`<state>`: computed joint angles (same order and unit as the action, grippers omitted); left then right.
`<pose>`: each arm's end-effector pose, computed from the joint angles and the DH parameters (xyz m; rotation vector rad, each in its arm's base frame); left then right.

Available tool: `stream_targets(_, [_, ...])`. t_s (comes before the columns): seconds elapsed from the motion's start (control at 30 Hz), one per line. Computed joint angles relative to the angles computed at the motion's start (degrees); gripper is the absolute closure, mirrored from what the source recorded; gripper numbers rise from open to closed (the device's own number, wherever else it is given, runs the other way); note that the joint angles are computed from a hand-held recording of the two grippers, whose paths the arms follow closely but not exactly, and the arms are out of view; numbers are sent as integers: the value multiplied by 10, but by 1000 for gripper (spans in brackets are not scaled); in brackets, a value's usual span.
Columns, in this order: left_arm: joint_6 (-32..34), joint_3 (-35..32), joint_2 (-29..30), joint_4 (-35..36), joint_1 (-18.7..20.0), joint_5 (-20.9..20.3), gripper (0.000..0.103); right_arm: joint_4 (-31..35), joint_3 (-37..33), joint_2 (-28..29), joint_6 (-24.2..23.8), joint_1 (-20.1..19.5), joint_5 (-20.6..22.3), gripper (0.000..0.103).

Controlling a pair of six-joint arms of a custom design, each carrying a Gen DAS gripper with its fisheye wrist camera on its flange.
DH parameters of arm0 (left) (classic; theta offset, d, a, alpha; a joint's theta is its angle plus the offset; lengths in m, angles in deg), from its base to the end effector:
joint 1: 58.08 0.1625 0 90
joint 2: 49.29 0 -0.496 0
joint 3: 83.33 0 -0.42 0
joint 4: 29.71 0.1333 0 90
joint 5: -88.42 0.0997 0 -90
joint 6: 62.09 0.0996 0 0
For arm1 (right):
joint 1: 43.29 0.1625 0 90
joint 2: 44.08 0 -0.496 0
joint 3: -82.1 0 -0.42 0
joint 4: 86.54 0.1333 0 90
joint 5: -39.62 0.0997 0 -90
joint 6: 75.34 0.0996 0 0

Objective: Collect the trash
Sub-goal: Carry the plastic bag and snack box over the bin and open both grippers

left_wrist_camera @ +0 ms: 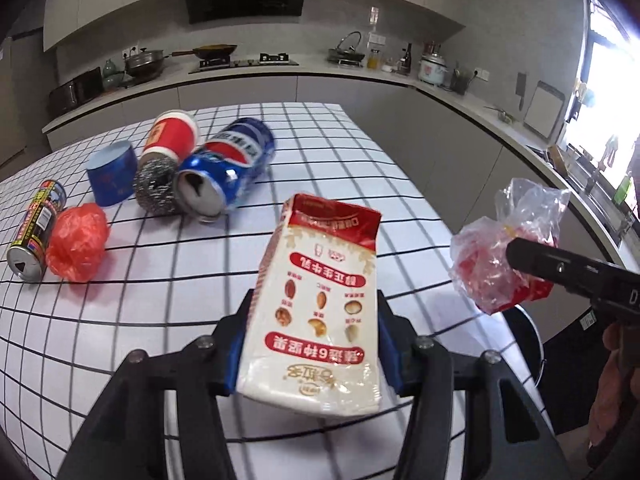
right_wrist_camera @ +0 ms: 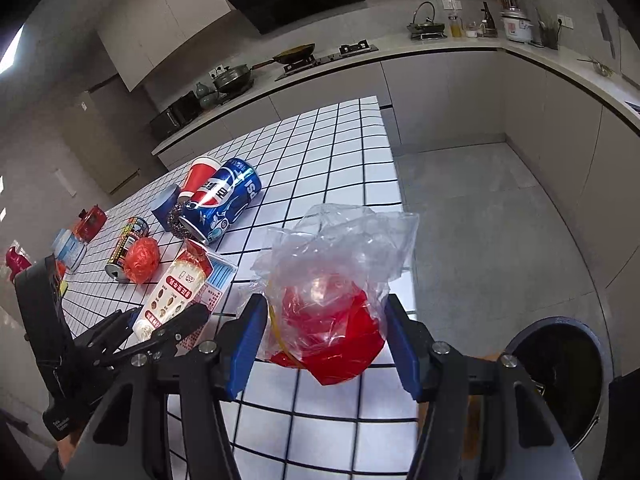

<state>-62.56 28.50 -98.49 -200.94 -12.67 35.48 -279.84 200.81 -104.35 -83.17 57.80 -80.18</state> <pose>-0.3095 -0.5894 0.1215 0.8355 2.4376 -0.7196 0.1972 -0.5702 0.2444 0.1379 -2.4723 1.0342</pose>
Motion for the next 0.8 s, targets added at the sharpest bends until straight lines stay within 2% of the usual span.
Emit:
stream_targets(0.3, [-31,-20,54,2,-49,-18,48,0,62,-105,-17,-51,0,42])
stream_targets(0.63, [-46,-67,129,12,-96,-59,48,23,123,-225,-52,-154,-11,42])
stream_targets(0.8, [-62,-80,156,19,-112,-65,48,78,128,-262,-66,-220,33,38])
